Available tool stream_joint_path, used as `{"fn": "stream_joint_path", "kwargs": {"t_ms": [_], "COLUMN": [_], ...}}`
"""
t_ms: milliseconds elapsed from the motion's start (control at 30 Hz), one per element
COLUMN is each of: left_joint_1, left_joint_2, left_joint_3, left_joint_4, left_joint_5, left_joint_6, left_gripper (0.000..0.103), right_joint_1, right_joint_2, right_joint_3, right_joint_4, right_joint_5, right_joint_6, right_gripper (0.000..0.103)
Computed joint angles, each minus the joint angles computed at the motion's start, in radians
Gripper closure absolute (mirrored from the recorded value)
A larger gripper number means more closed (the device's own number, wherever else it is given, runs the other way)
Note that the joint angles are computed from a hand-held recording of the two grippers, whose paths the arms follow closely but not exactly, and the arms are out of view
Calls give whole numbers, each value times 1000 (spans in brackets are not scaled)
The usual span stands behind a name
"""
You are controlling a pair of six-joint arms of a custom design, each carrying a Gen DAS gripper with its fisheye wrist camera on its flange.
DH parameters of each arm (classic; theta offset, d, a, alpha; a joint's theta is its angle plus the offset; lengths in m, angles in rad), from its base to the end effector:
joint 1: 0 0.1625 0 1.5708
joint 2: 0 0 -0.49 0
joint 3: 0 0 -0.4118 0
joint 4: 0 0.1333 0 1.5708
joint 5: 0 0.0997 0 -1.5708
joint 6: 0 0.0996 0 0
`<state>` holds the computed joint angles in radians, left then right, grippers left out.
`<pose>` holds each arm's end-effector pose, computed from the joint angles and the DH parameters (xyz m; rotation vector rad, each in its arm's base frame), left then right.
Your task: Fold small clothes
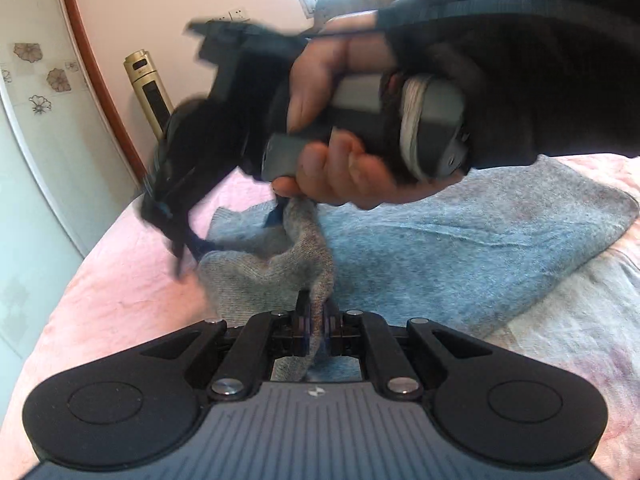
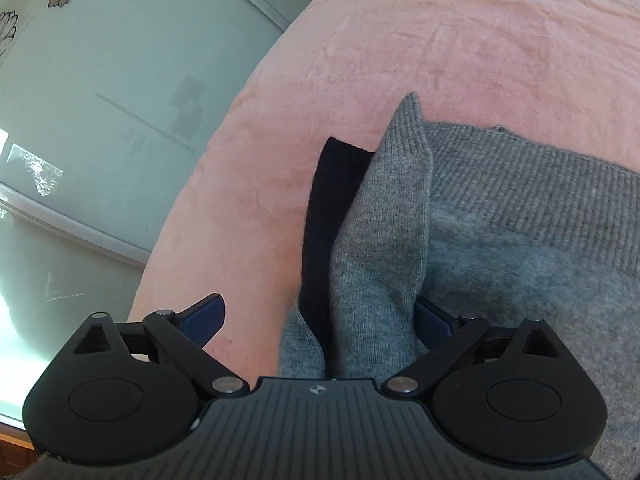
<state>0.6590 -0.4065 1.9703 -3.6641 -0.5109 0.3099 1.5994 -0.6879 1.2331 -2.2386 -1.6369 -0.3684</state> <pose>-0.3108 -0.5192 -0.0472 0.9347 1.9185 -0.9118 0.1507 -0.8378 0.1736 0.5956 -2.9925 0.1675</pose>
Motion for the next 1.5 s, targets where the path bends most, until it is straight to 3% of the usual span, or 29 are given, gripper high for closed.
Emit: {"fn": "stream_joint_path", "kwargs": {"t_ms": [33,67,100,233,400,467,533,667,733,800,867,967,1067,1133,1167,1200,1233,1267,1300,1367,1433,1467,1500], "left_joint_1": [2,2,2,-14,-42,-47,-37,-11,2,12,4,3,13,21,24,25,26,35,43,73,113,140,176], "left_joint_2": [-2,-2,1,17,46,53,46,5,-29,-66,-79,-103,-120,-133,-136,-143,-144,-139,-134,-137,-145,-147,-149], "left_joint_3": [-2,-7,-13,-49,-109,-119,-126,-96,-52,-20,-2,12,-2,-9,-12,-9,-6,-8,-4,-16,-64,-101,-143], "left_joint_4": [9,19,10,-34,-30,12,137,269,235,250,243,244,250,252,247,237,213,163,102,60,145,208,287], "left_joint_5": [-2,-2,-4,-63,-261,-338,-412,-520,-594,-644,-627,-576,-534,-516,-493,-464,-443,-430,-429,-463,-502,-534,-589], "left_joint_6": [-6,-8,10,106,179,171,107,35,80,109,110,64,-15,-55,-62,-61,-52,-31,-26,-69,-170,-248,-345], "left_gripper": [98,98,98,98,98,98,97,97,97,97,96,94,93,88,77,58,46,25,13,11,11,11,11], "right_joint_1": [11,17,13,-18,-78,-118,-169,-253,-304,-337,-329,-292,-280,-275,-273,-272,-269,-268,-275,-297,-325,-338,-342], "right_joint_2": [5,3,-2,-88,-260,-329,-390,-414,-439,-459,-455,-397,-353,-316,-308,-302,-307,-320,-335,-337,-340,-352,-365], "right_joint_3": [4,18,22,120,238,276,317,382,414,429,419,347,292,258,257,244,251,274,291,289,291,303,318], "right_joint_4": [-20,-49,-55,-173,-278,-307,-314,-429,-465,-476,-464,-441,-421,-408,-420,-391,-402,-444,-468,-476,-460,-465,-486], "right_joint_5": [-48,-74,-68,2,34,46,49,-24,98,227,237,148,116,101,98,95,89,94,110,96,130,177,194], "right_joint_6": [-30,-59,-73,-123,-193,-193,-175,-90,-13,25,-5,-31,-12,-10,-24,-30,-44,-81,-93,-55,-14,16,46], "right_gripper": [40,68,82,84,84,84,84,62,61,37,23,23,23,25,53,86,87,88,88,88,87,73,43]}}
